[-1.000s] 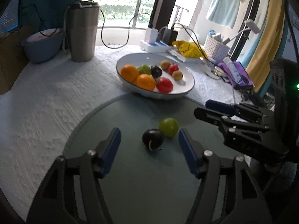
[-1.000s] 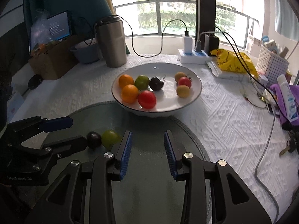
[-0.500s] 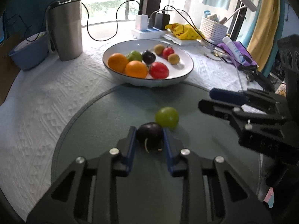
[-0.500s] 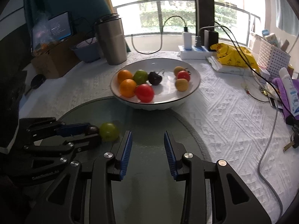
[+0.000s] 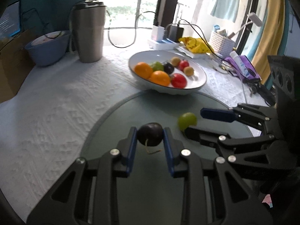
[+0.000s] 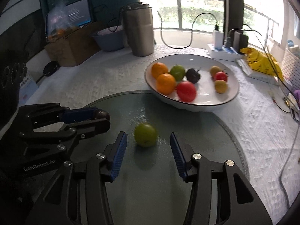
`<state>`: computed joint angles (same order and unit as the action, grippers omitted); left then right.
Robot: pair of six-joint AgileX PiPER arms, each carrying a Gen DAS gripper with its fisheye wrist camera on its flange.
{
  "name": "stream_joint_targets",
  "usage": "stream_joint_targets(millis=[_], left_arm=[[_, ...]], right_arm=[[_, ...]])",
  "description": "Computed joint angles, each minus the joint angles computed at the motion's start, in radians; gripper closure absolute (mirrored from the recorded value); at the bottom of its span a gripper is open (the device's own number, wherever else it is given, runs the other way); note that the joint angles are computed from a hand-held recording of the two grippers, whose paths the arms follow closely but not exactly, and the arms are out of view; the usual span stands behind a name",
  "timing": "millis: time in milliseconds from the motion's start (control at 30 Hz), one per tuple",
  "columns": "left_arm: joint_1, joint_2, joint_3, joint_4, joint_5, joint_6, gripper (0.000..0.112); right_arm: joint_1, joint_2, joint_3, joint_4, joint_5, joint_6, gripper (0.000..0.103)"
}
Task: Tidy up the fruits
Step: 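Grasp the dark plum with the left tool while the right tool grasps the green lime, then carry the dark plum and green lime over the white plate with both tools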
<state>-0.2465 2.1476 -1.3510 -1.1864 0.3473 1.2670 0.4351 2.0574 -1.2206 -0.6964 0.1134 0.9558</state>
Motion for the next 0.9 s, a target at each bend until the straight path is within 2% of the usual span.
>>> stream_joint_targets(millis=[167, 233, 333, 633, 833, 900], left_arm=[[0.037, -0.008, 0.020, -0.057, 0.014, 0.055, 0.083], [0.046, -0.012, 0.025, -0.074, 0.019, 0.072, 0.083], [0.052, -0.018, 0.028, -0.087, 0.022, 0.086, 0.083], [0.028, -0.036, 0.006, -0.042, 0.016, 0.034, 0.083], [-0.014, -0.036, -0.039, 0.063, 0.005, -0.084, 0.083], [-0.030, -0.030, -0.065, 0.103, 0.004, -0.128, 0.083]], right_arm=[[0.009, 0.059, -0.099, 0.269, 0.062, -0.267, 0.053], [0.008, 0.082, -0.133, 0.338, 0.090, -0.331, 0.062], [0.007, 0.088, -0.146, 0.302, 0.102, -0.299, 0.073], [-0.006, 0.054, -0.116, 0.316, 0.075, -0.340, 0.074], [-0.045, -0.008, -0.055, 0.249, 0.033, -0.287, 0.074], [-0.062, -0.028, -0.036, 0.159, 0.029, -0.208, 0.074]])
